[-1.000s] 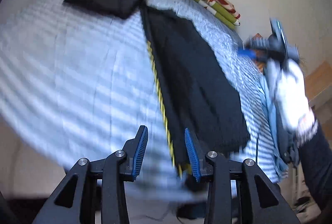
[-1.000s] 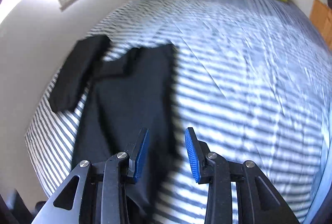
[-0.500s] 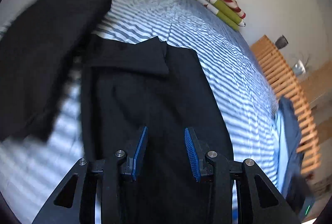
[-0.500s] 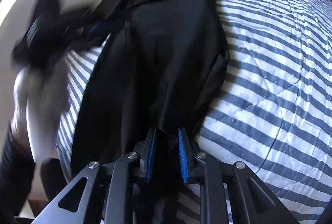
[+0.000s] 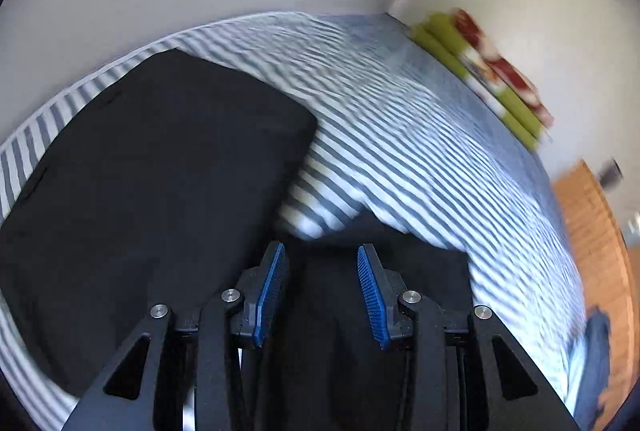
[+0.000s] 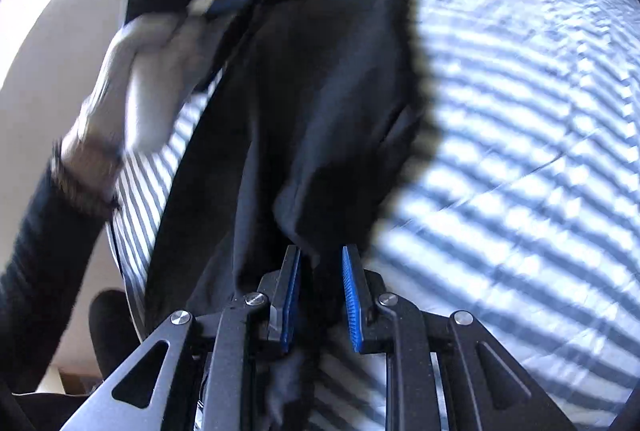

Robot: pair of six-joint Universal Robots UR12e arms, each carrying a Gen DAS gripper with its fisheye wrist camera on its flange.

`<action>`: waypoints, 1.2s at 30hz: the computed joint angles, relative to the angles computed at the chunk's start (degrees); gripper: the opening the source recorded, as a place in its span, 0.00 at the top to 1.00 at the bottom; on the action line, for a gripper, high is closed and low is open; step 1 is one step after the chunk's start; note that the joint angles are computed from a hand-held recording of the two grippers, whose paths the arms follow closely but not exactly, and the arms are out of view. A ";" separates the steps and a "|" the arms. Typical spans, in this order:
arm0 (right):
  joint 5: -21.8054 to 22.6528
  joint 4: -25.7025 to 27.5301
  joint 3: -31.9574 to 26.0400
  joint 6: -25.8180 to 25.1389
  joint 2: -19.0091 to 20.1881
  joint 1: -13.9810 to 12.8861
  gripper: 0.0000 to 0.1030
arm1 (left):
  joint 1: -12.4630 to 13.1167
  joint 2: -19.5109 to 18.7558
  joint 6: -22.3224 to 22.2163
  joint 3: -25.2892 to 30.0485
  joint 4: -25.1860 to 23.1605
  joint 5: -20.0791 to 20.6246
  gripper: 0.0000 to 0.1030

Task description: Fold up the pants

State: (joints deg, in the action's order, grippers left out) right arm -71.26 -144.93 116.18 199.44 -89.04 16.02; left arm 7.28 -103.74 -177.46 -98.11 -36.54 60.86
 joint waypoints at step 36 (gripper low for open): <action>26.08 -2.14 -5.21 -9.37 11.04 -9.29 0.60 | 6.94 22.06 53.78 -17.37 -44.12 -3.29 0.58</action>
